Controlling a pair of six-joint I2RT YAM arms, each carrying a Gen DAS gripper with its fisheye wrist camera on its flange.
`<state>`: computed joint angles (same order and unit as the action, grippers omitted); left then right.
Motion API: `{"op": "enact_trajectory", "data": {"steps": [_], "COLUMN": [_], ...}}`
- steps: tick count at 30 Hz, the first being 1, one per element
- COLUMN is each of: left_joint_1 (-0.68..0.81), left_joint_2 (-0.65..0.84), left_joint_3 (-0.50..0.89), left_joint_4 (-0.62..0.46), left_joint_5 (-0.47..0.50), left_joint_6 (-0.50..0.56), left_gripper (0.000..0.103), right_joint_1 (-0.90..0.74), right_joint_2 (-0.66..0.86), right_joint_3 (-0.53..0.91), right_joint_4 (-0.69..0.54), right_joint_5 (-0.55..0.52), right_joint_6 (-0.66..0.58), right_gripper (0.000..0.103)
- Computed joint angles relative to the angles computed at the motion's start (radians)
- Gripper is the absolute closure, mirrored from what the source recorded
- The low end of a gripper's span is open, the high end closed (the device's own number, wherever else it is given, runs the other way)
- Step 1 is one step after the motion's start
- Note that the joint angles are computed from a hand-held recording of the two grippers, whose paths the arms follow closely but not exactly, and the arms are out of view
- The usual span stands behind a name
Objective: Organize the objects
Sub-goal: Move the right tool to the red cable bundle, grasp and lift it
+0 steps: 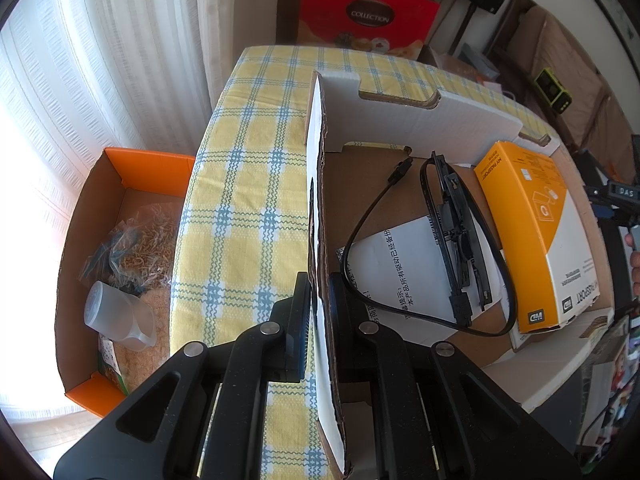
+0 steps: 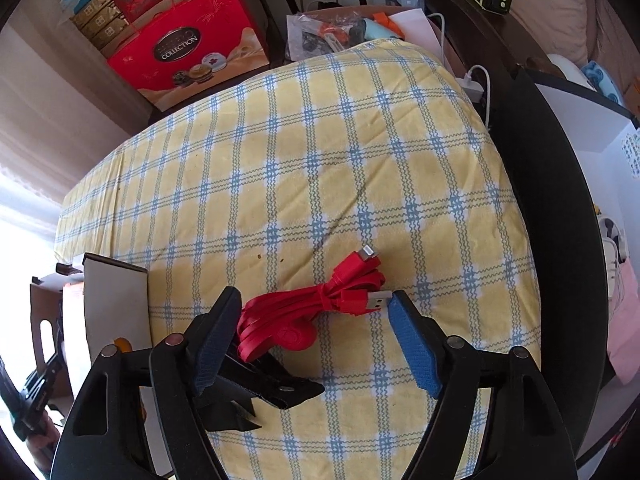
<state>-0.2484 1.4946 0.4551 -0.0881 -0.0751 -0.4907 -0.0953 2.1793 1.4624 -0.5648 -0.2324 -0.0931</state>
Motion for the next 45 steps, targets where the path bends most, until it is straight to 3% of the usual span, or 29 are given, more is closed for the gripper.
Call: {"op": "enact_trajectory", "data": {"steps": [4,8,13,17,24,26,38,42,45], "left_joint_1": [-0.002,-0.003,-0.003,-0.002,-0.002,-0.002,-0.001,-0.004,-0.007], "left_joint_2": [0.004,0.004,0.004,0.004,0.004,0.004,0.004,0.002,0.002], "left_joint_3": [0.002,0.001,0.002,0.002,0.002,0.003,0.001,0.001,0.002], "left_joint_4": [0.0,0.001,0.0,0.0,-0.001,-0.001,0.0,-0.001,-0.002], "left_joint_5": [-0.002,-0.003,-0.002,-0.002,-0.002,-0.002,-0.002,-0.003,-0.004], "left_joint_6": [0.002,0.0,0.001,0.001,0.002,0.002,0.004,-0.004,-0.006], "left_gripper": [0.095,0.095,0.095,0.095,0.095,0.095,0.095,0.095,0.095], "right_joint_1": [0.005,-0.007,-0.043,-0.037,0.014,0.024,0.02,0.034,0.045], "right_joint_2": [-0.022,-0.052,-0.02,-0.001,0.035,0.036,-0.045,-0.031,-0.02], "right_joint_3": [-0.017,-0.046,-0.014,-0.003,0.025,0.026,-0.028,-0.005,-0.016], "right_joint_4": [0.034,0.046,-0.034,-0.047,-0.017,-0.001,0.038,-0.004,0.015], "right_joint_5": [-0.003,0.027,-0.06,-0.113,-0.085,-0.06,-0.069,-0.032,0.032], "right_joint_6": [-0.019,0.014,0.022,0.036,0.067,0.063,0.013,-0.004,0.0], "right_gripper": [0.032,0.027,0.028,0.043,0.053,0.065,0.085,0.081,0.063]}}
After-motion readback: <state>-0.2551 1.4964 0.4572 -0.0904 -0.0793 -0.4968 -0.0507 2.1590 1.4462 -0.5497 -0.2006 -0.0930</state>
